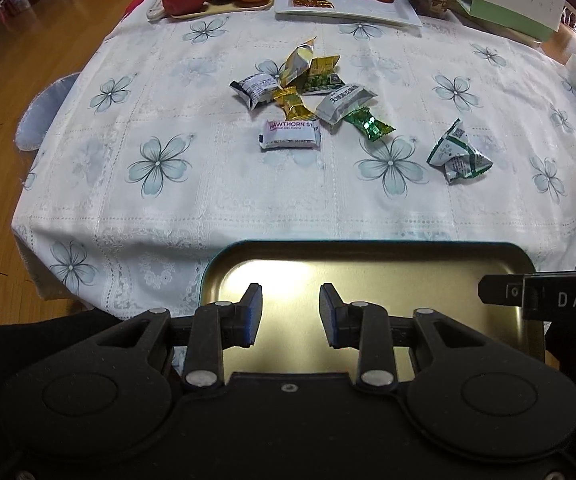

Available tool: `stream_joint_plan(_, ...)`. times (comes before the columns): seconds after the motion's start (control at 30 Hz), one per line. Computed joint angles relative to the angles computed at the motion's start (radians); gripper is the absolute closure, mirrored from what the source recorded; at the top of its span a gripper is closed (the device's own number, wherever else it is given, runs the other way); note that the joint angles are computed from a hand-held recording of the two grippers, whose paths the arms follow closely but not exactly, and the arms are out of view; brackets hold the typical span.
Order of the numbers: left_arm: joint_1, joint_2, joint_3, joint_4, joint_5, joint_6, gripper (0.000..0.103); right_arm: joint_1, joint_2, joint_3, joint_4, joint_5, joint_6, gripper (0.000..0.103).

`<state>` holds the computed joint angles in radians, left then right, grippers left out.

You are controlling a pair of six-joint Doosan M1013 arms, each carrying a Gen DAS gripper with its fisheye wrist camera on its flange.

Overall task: Organize snacks
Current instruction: 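Reach the right tool to the green-and-white pack and grasp it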

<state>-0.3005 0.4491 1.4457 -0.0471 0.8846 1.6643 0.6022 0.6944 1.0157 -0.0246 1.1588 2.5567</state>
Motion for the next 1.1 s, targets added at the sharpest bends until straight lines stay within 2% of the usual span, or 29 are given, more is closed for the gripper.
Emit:
stream_joint_plan(0.43, 0.012, 0.158, -0.237, -0.008, 0.102, -0.033, 0.061, -0.082, 0.079, -0.092, -0.05, 0.029, 0.037, 0.052)
stream_joint_plan(0.67, 0.019, 0.248, -0.375, -0.013, 0.158, -0.055, 0.061, -0.117, 0.125, -0.134, 0.008, 0.043, 0.031, 0.052)
stream_joint_plan(0.8, 0.02, 0.29, -0.442, -0.008, 0.194, -0.064, 0.061, -0.123, 0.153, -0.163, 0.004, 0.073, 0.015, 0.052)
stream_joint_plan(0.97, 0.026, 0.327, -0.491, -0.034, 0.23, -0.071, 0.061, -0.126, 0.182, -0.201, 0.004, 0.089, -0.014, 0.047)
stream_joint_plan(1.1, 0.033, 0.355, -0.528, -0.072, 0.297, -0.071, 0.061, -0.128, 0.202, -0.23, -0.005, 0.098, -0.004, 0.043)
